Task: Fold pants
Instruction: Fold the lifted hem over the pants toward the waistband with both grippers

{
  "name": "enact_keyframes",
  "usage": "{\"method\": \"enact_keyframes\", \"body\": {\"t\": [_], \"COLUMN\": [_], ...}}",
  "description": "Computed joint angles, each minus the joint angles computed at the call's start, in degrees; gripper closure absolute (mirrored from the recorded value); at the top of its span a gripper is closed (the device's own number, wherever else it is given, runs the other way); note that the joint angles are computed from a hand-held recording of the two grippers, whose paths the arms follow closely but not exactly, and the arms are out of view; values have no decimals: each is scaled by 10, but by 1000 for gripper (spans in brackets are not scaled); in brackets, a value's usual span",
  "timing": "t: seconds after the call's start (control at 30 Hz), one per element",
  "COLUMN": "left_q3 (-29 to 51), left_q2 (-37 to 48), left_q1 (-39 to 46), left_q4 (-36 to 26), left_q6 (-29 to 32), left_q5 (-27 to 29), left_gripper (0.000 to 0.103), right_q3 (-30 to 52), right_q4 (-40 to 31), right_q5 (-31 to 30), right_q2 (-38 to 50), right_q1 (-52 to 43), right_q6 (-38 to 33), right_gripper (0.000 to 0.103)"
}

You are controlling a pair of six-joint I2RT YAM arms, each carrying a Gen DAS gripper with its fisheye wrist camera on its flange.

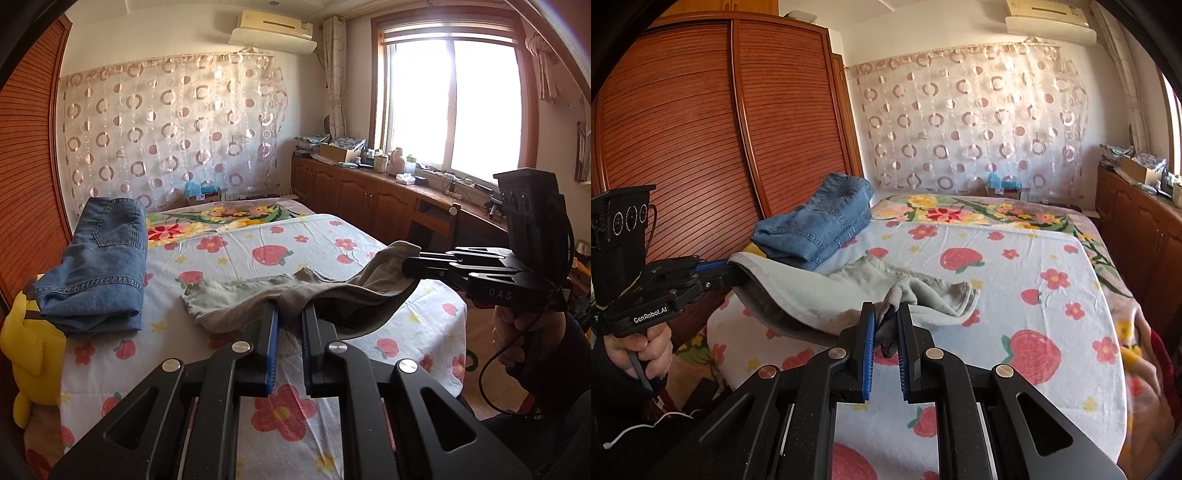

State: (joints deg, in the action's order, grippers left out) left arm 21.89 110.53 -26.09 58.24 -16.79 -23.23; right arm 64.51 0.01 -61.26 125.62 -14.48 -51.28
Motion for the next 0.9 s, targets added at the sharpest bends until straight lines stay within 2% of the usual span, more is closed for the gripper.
{"method": "enact_keyframes", "body": {"t": [0.3,0.67,0.9], "left_q3": [-16,27,57], "left_q2": [-12,69,73], "left_q1": [-19,44,59], "left_q4": [18,10,-3], "left_q6": [5,-21,-9], "left_q5": [-18,53,54], "left_gripper": [91,91,91], "right_q3": [0,46,67], "right_q4": [20,39,83], "right_q5": [-12,33,61], "right_q2": [12,63,73], "right_q1": [0,34,64], "right_q6": [-3,41,95], "right_gripper": [93,93,93]}}
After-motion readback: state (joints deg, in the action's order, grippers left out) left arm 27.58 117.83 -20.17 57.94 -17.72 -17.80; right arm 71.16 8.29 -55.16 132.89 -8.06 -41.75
